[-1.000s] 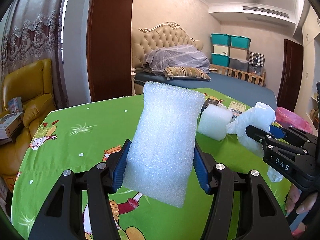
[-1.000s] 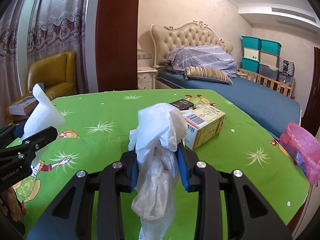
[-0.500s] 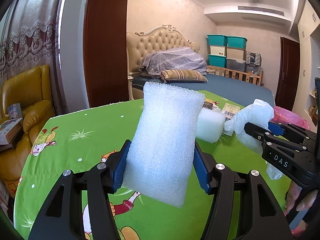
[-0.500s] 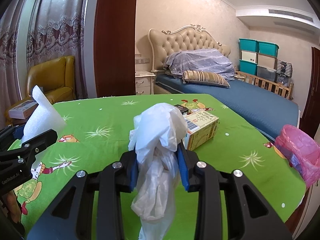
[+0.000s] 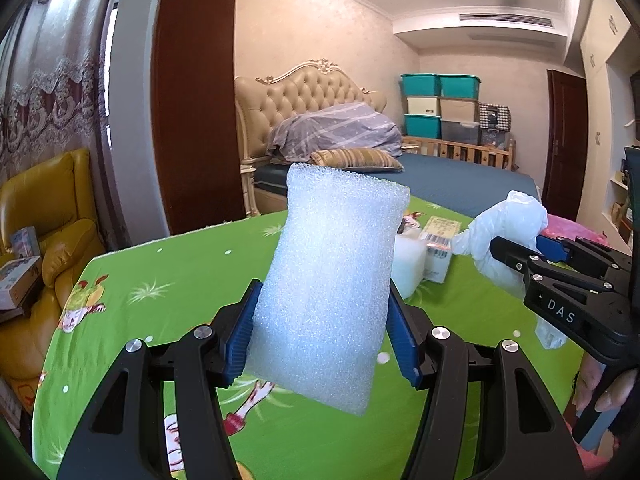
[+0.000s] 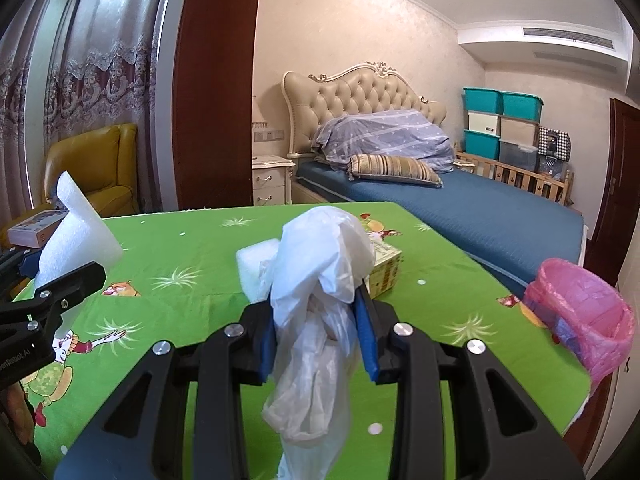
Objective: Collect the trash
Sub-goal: 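Carry the foam block and plastic bag over the pink wastebasket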
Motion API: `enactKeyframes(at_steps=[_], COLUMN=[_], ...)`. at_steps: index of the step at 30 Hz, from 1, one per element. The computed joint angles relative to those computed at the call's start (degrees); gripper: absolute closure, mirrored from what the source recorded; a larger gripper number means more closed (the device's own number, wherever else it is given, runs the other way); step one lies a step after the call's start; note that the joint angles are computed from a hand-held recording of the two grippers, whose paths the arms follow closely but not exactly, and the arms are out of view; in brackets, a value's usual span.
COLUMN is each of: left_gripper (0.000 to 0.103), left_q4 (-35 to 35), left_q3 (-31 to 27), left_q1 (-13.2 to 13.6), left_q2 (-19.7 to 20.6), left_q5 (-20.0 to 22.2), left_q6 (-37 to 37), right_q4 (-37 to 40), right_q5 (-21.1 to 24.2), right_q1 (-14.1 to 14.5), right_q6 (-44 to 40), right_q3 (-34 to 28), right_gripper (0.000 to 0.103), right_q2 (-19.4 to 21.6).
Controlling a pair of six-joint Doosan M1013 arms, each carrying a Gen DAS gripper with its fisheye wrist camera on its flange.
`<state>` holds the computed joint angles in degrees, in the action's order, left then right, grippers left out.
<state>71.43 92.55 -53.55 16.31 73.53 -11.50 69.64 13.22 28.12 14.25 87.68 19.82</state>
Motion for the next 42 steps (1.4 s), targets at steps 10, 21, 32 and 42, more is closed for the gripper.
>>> enactKeyframes(at_steps=[10,21,32,42], left_gripper=[0.046,0.046,0.046,0.046], left_q4=[0.94,0.12,-3.55,-19.66], left_q3=[-4.25,-12.46,-21.27,-37.02], left_q1=[0.98,2.40,4.43,8.31], left_q2=[1.96,6.77,12.09,21.32], left_q5=[-4.91,-11.88,-22.20,-32.74], left_q6=[5.11,14.78,23.05,38.25], right_q4=[8.21,7.37,3.82,-9.99], right_q5=[-0.78,-0.49,-4.95,-7.23], right_q1=[-2.48,-7.42,-13.47,-18.21], right_q6=[-9.94,-10.32,-6.59,8.51], right_q3=[-0.01,-1.63,-3.02,-5.25], right_gripper=[0.070,0.070,0.069,0.066], right_q2=[-0.88,-0.71,1.45,4.05])
